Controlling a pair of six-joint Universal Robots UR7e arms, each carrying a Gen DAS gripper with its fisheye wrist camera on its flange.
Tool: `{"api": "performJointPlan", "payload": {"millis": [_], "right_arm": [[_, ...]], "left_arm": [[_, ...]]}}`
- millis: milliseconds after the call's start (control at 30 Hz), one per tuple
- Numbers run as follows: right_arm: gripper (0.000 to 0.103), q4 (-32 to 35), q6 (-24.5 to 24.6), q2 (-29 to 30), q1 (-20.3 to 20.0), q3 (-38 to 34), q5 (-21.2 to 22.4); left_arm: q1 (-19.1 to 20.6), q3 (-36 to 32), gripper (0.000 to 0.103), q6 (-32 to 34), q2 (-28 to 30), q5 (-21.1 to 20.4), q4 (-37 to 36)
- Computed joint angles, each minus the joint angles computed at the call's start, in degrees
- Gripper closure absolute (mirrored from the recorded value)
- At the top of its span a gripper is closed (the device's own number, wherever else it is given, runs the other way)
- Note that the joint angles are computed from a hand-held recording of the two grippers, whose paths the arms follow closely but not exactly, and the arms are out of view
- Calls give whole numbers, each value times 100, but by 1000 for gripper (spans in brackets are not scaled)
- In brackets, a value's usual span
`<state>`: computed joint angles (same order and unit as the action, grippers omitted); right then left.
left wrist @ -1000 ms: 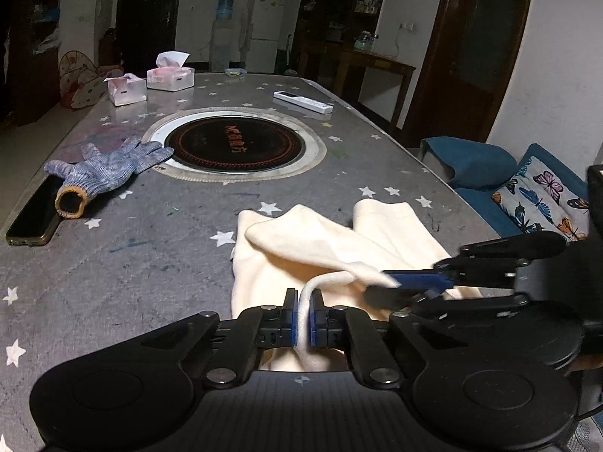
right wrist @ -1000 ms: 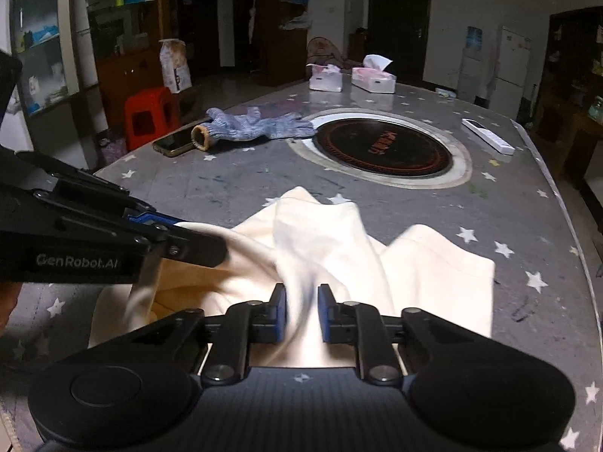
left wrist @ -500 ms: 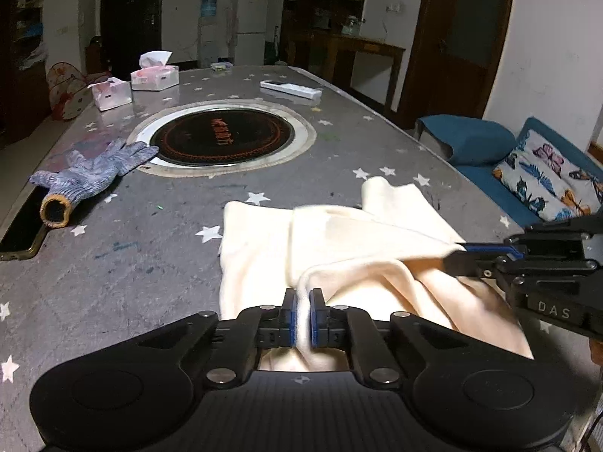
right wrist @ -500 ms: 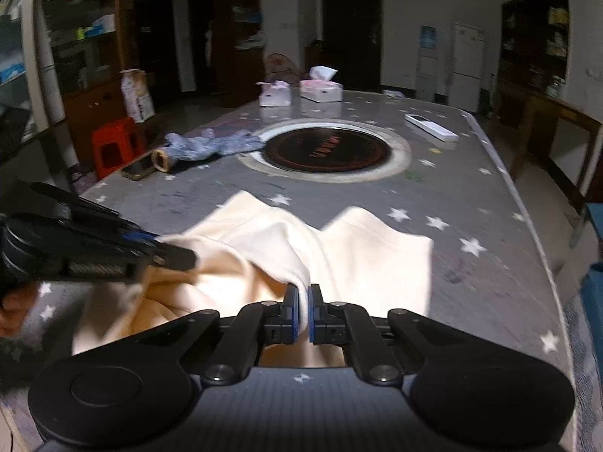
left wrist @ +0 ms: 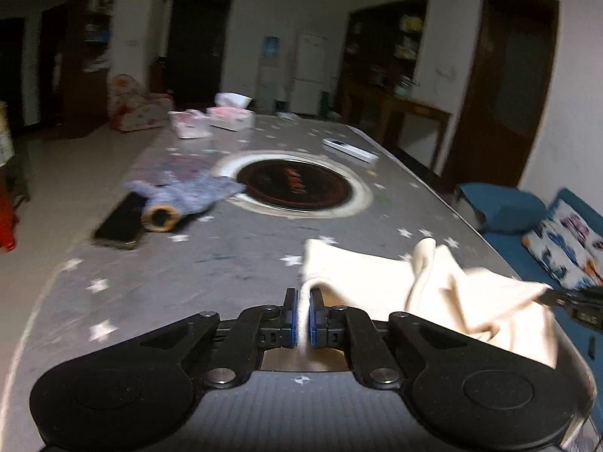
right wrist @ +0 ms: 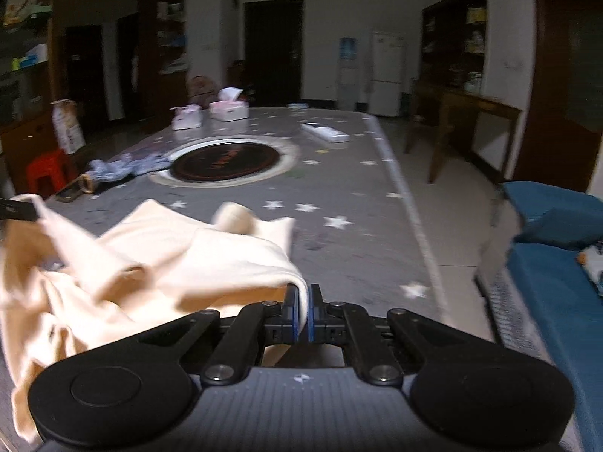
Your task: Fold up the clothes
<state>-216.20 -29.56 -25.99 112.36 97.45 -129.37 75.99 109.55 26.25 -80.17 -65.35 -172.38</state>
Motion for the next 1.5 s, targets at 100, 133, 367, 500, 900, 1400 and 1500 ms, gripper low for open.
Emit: {"api": "performJointPlan", "payload": {"millis": [100,133,367,500,900,1400,1500], "right_arm": [[99,-379,-4,-104,14,282,-258],[99,-483,28,-140,19,381,-340],[99,-470,897,-383,-128,1030,-658],[98,-280,1284,-503,-232,1251,-589],[88,-193,1392,-622,-225,1371,-900],[71,254,863,-1043,-7,1462,-428],[71,422,689,-941,14,1252,-203]], "left_arm": [[70,214,97,-170,-273,178,-122],[97,280,97,-225,-360,249,-141],[316,620,99,-711,-763,701,193],[418,705,99,-898,-846,819,372],[463,702,74,-1002,-926,1074,603],[283,719,42,-31,-1137,841,501],[274,692,42,0,-1108,783,516]]}}
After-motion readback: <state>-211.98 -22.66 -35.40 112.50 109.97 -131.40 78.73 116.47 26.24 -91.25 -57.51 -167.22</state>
